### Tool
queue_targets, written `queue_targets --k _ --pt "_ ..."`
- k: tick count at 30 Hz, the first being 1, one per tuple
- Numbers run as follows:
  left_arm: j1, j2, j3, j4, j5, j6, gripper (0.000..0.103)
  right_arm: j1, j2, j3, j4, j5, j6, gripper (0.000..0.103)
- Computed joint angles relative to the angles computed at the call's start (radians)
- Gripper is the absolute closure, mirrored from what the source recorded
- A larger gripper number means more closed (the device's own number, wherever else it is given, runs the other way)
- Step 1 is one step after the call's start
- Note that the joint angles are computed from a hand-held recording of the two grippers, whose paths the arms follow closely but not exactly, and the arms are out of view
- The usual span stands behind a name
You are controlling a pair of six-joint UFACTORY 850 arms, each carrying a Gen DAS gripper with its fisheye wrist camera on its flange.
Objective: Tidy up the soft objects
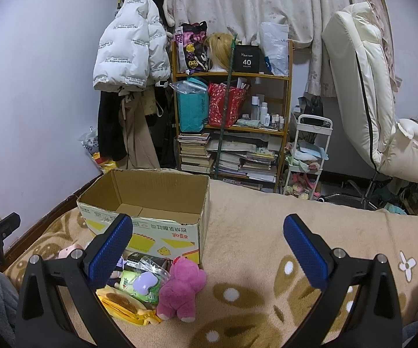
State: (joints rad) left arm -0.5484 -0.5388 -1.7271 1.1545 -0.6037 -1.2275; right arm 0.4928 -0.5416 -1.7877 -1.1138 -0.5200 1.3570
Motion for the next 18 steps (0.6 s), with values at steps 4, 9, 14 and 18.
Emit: queue_targets --k 4,9,14,18 --pt "0.004 -0.024 -0.035 -0.066 -0.012 0.067 0.001 -0.002 0.009 0.019 0.039 0.042 -0.017 0.000" --pt "0.021 -0.076 -0.117 -0.227 -0.045 0.215 0.001 -0.005 0.011 0.056 0.092 0.102 -0.013 0.000" --pt "0.046 -0.129 -0.199 -0.434 -0.061 0.388 0.001 0.012 -0.034 -0.020 0.279 0.051 -0.178 0.000" --pt "0.064 -0.178 -0.276 -0.568 -0.094 0.493 0.001 0.024 -0.089 -0.105 0.405 -0.008 -0.283 0.000"
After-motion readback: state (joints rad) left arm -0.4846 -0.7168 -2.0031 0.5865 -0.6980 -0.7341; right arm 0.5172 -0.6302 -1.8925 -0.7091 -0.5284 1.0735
